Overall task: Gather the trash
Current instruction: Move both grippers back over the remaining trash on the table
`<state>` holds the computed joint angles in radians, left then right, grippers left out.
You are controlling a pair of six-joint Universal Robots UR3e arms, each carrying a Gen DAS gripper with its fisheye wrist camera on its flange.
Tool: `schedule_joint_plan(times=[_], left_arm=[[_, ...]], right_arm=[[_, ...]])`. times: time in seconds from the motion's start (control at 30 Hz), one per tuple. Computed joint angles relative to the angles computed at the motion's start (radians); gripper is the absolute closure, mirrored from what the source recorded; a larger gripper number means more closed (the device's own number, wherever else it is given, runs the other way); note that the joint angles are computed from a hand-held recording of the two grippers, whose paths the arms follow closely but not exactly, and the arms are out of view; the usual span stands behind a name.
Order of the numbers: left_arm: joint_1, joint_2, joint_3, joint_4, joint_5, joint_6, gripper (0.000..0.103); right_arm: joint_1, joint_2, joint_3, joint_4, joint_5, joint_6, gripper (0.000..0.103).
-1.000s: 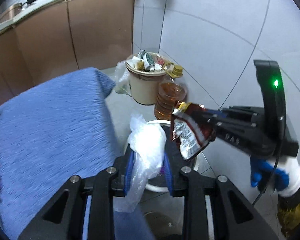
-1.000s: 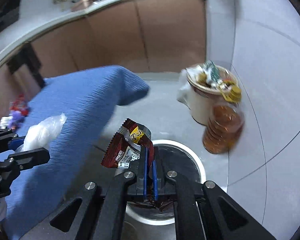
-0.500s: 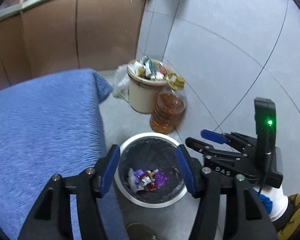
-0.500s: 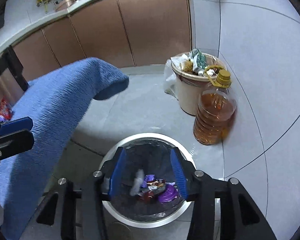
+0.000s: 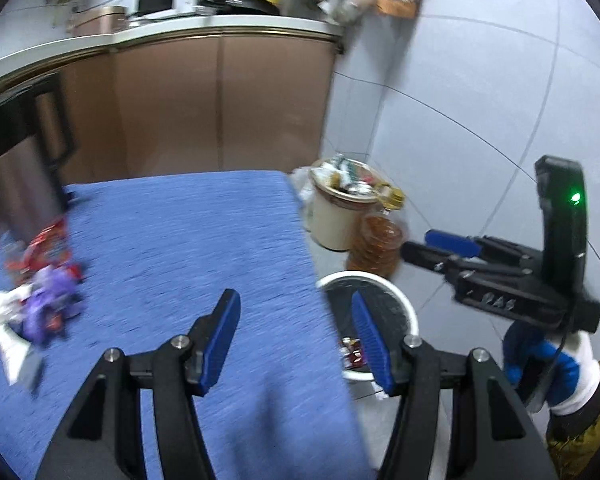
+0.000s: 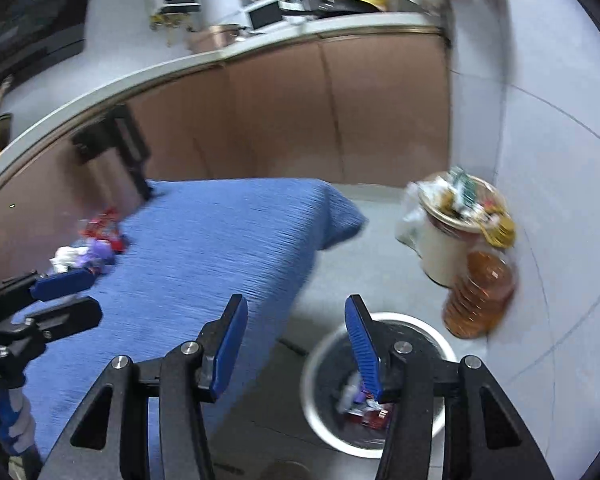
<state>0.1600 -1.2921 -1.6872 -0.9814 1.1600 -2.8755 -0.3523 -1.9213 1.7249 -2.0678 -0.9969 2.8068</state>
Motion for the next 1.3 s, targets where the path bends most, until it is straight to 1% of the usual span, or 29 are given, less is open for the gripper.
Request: schedule_joint_plan(times=[0.07, 0.13, 0.27, 0.3, 0.37, 0.43, 0.5, 0.57, 0.7, 0.9, 1.1, 1.3], left_arm=[[0.094, 0.075, -0.034, -0.05, -0.038, 0.044, 0.047], [0.244, 0.175, -0.066, -0.149, -0.107, 0.119, 0.047], [0.523, 0.325, -0.103, -0.318, -0.216, 0.271, 0.047], [0.611, 0.366, -0.108, -0.376, -0.25, 0.32, 0.047], [0.737, 0.413, -0.104, -0.472, -0.298, 0.4, 0.047], [0.88, 0.451, -0.086, -0.604, -0.353, 0.505, 0.047], [0.973, 0.473, -0.083, -0.674, -0.372, 0.569, 0.047], [1.038, 0.5, -0.099, -0.718, -0.388, 0.622, 0.047], [1.107, 0.503, -0.139, -0.707, -0.39, 0.669, 0.047], [1.087, 0.417, -0.18, -0.561, -0.362, 0.605, 0.047], [1.026, 0.262, -0.196, -0.364, -0.322, 0.482, 0.047], [0.94, 0.033, -0.142, -0.179, -0.259, 0.32, 0.047]], right_arm=[[0.072, 0.017, -0.04, -0.01, -0.013, 0.03, 0.055], [0.141, 0.046, -0.086, -0.021, -0.031, 0.056, 0.055], [0.265, 0.103, -0.163, -0.05, -0.06, 0.106, 0.053], [0.289, 0.116, -0.176, -0.059, -0.067, 0.114, 0.052], [0.35, 0.151, -0.211, -0.076, -0.09, 0.137, 0.052], [0.404, 0.184, -0.239, -0.091, -0.112, 0.156, 0.052], [0.46, 0.227, -0.277, -0.102, -0.136, 0.174, 0.052], [0.502, 0.266, -0.31, -0.107, -0.149, 0.186, 0.052], [0.578, 0.344, -0.38, -0.11, -0.181, 0.205, 0.05], [0.672, 0.505, -0.543, -0.086, -0.21, 0.228, 0.049], [0.747, 0.729, -0.801, -0.018, -0.221, 0.233, 0.047], [0.791, 1.005, -1.158, 0.104, -0.199, 0.244, 0.044]])
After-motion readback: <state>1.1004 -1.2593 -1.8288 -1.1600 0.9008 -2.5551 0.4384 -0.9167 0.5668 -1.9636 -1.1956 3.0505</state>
